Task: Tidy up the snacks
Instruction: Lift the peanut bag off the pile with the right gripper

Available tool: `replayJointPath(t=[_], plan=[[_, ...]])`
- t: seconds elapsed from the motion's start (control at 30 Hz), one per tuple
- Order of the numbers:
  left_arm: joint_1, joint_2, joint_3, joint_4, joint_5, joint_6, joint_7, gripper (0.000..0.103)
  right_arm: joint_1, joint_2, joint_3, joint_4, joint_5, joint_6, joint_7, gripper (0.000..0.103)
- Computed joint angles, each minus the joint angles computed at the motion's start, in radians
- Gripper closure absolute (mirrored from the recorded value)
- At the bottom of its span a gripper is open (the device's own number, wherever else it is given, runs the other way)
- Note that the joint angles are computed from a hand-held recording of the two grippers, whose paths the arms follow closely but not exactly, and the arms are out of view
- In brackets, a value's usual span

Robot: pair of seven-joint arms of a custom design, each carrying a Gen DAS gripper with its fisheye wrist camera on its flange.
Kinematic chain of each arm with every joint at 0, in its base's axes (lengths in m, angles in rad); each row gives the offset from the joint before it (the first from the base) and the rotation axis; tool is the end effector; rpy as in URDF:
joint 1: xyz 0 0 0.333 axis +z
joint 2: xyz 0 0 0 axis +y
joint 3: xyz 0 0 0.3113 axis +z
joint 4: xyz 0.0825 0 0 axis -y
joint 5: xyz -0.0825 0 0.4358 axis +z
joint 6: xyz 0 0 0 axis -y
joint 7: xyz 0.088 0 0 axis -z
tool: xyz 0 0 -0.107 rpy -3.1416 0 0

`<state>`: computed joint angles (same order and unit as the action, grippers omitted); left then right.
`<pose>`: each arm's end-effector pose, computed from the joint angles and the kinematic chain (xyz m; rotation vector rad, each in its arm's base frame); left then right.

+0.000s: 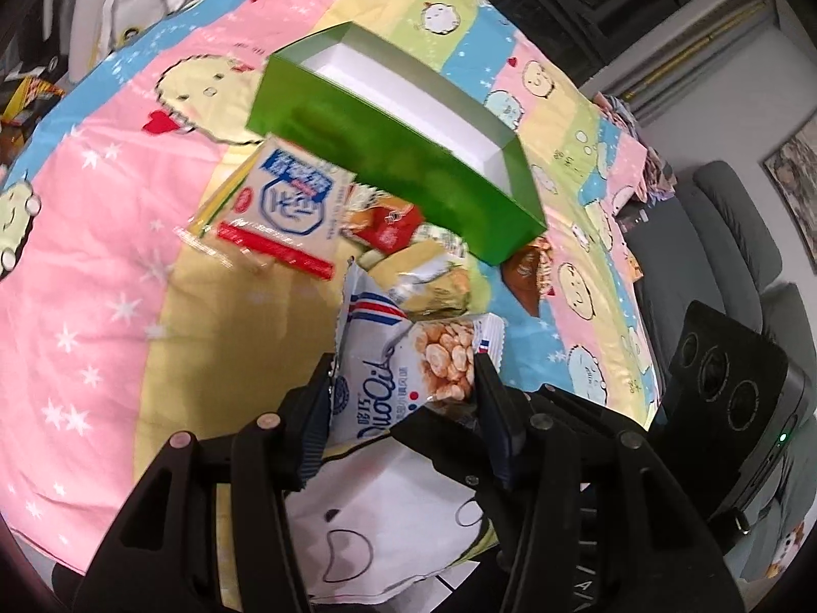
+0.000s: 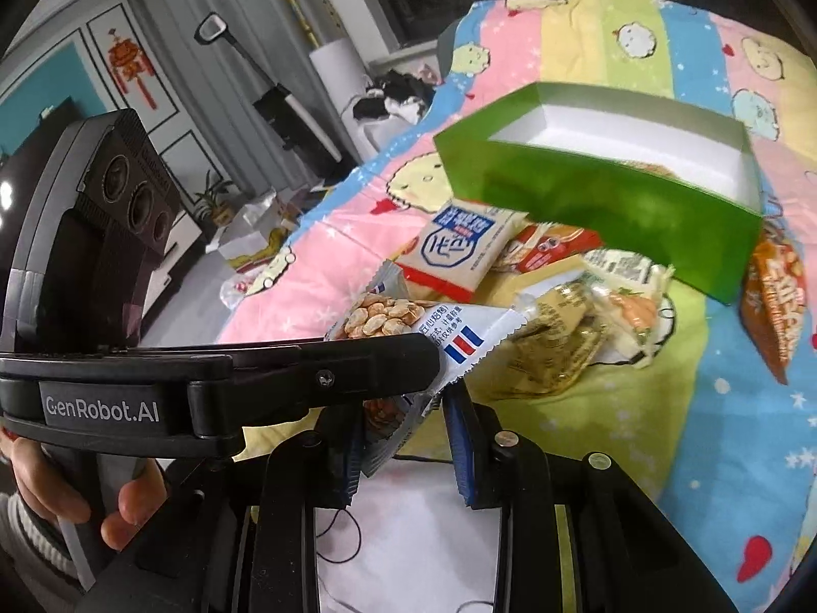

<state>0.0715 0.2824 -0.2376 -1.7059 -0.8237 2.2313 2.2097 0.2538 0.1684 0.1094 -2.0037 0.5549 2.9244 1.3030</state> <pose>0.7010 -0.1265 0.4405 1.5697 -2.2221 1.1096 0.6403 0.2051 0.4218 -1.7750 1.5663 -0.3012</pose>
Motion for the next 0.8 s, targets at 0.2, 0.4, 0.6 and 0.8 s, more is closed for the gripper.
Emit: replayJointPath(t=[0.2,0.4,0.6,0.8], plan=[[-0.015,-0.005,-0.010,0.009,0.003,0.012,0.029,0.052,0.007,-0.038,-0.016,-0.039,-0.023,0.038,0.035,0.072],[-0.028,-0.004,-0.014,0.024,0.011,0.019,0.043,0.052,-0.006,-0.056,-0.008,-0.054,0.014,0.074,0.012,0.072],[-0.045,0.009,-0.020,0.047,0.043,0.023,0.030,0.052,-0.022,-0.060,0.000,-0.057,0.078,0.092,-0.042,0.072],[-0.055,0.023,-0.028,0.074,0.073,0.020,0.013,0.052,-0.028,-0.068,0.004,-0.065,0.142,0.112,-0.096,0.072]])
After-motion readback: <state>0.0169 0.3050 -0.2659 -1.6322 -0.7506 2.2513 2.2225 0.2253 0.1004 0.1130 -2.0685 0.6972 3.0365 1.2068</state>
